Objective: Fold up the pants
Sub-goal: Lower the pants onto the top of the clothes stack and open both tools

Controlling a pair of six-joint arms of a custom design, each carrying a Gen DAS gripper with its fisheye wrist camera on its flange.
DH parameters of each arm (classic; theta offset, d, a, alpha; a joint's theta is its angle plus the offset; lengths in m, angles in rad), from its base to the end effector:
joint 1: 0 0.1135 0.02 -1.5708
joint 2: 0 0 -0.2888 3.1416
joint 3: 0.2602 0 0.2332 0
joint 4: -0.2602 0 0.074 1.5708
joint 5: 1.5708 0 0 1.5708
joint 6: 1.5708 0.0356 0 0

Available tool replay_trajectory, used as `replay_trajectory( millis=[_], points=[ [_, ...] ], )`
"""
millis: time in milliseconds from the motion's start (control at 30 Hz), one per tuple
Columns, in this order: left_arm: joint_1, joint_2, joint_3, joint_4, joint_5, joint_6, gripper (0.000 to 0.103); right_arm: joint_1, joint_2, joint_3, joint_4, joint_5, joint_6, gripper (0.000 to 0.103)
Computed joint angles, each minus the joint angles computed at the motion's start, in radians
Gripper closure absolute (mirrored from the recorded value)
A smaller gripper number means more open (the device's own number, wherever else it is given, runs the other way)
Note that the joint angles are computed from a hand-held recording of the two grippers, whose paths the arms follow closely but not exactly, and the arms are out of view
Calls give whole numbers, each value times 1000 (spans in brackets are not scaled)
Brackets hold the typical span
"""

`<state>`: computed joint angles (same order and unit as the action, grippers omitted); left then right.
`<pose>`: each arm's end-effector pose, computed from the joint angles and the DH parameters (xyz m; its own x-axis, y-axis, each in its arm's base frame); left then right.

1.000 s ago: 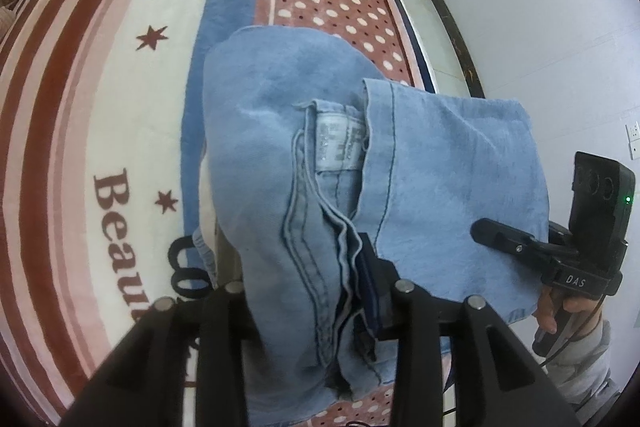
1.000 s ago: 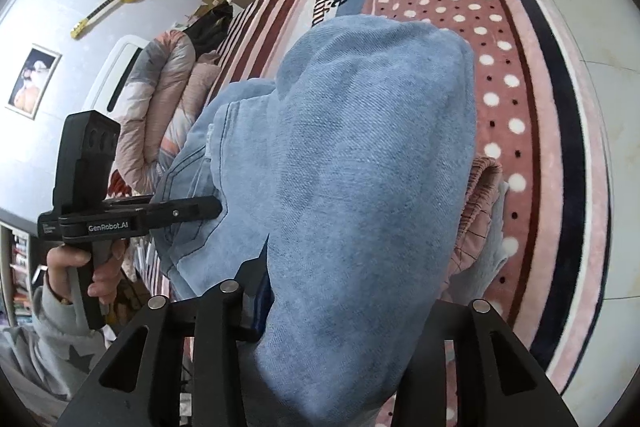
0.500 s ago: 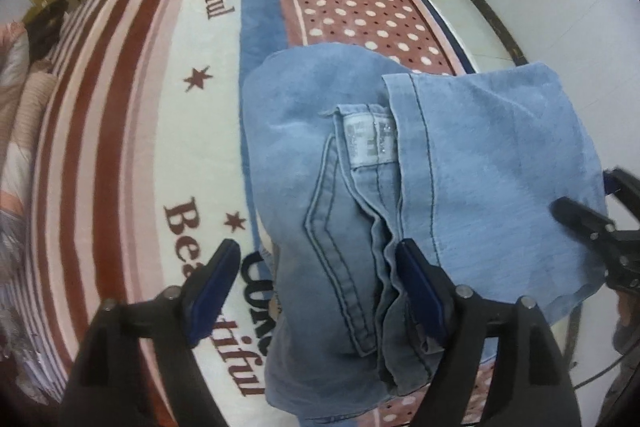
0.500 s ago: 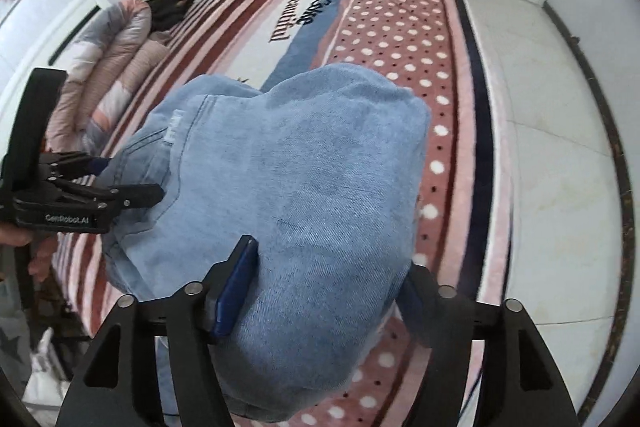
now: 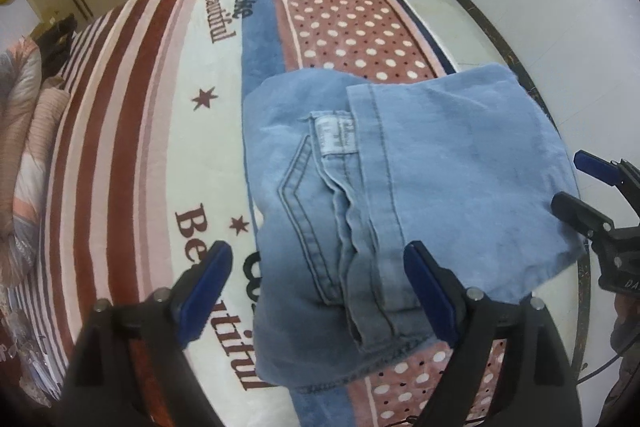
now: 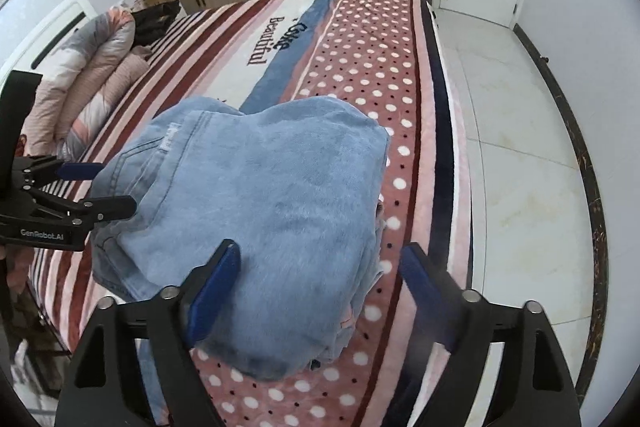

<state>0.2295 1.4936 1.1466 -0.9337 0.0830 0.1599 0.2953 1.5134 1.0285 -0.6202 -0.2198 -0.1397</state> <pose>0.2552 0.0566 0.2763 -0.9536 -0.0598 -0.2950 -0.0524 0.9981 -0.0329 0.2652 0.0888 0.2527 -0.7939 -0.3835 -0.4718 -0.4930 0.8602 0.1304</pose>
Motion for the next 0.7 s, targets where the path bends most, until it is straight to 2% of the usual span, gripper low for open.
replay_trajectory(
  millis=[300, 400, 500, 700],
  points=[
    [12, -105, -34, -12, -3, 30, 16, 3, -87, -57, 16, 20, 27, 18],
    [48, -102, -59, -4, 34, 48, 16, -16, -83, -70, 23, -4, 36, 18],
    [70, -70, -103, 8, 53, 47, 17, -28, -50, -86, 22, 2, 49, 17],
    [79, -76, -239, 60, 82, 41, 16, -60, -53, -194, 47, -4, 27, 8]
  ],
)
